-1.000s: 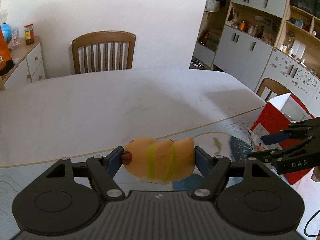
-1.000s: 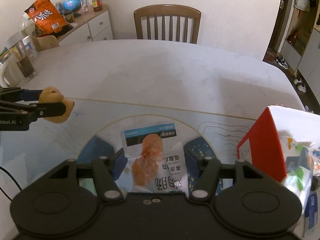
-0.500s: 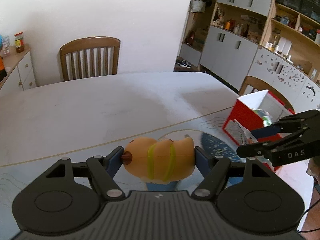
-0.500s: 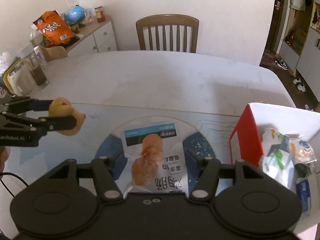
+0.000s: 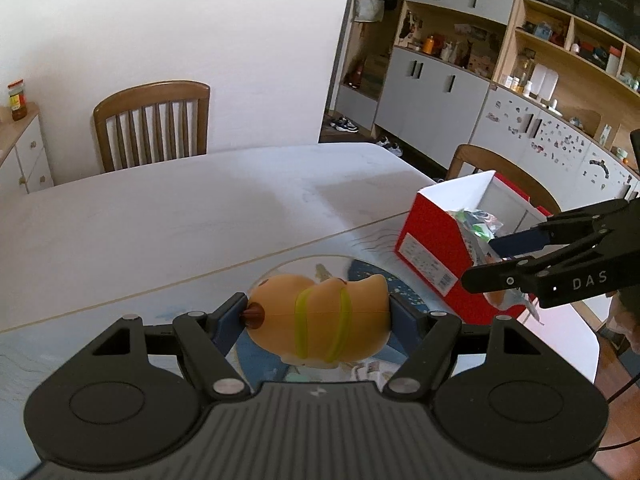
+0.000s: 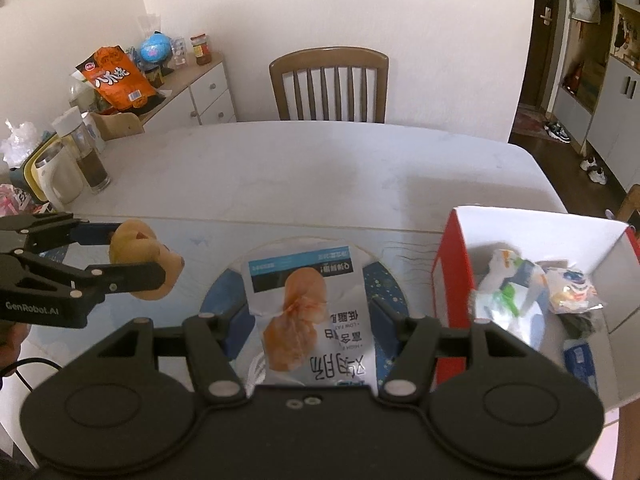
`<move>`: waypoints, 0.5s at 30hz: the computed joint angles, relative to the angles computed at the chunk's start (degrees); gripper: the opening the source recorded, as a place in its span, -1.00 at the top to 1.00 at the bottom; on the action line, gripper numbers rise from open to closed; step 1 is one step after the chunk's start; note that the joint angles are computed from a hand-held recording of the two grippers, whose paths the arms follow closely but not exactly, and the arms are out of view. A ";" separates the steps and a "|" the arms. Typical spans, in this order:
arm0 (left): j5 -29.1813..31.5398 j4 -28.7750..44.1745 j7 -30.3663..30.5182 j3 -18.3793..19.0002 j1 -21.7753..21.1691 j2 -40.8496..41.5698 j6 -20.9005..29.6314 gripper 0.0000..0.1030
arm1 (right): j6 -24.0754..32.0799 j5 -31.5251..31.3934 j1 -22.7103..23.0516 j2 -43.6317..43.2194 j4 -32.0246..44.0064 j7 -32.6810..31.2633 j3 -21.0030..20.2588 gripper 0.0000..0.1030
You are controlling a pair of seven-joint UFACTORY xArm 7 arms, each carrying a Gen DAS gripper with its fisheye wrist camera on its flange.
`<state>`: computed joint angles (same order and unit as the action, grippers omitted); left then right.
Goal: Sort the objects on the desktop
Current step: 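Carry the yellow toy and white packet with both tools over the shoebox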
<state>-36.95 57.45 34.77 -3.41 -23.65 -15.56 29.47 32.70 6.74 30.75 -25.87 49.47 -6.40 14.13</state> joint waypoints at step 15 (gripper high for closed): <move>5.38 0.74 -7.99 -4.13 -3.06 0.23 -3.74 -0.46 | 1.96 3.00 -1.31 -5.83 -1.17 -8.81 -5.58 -0.22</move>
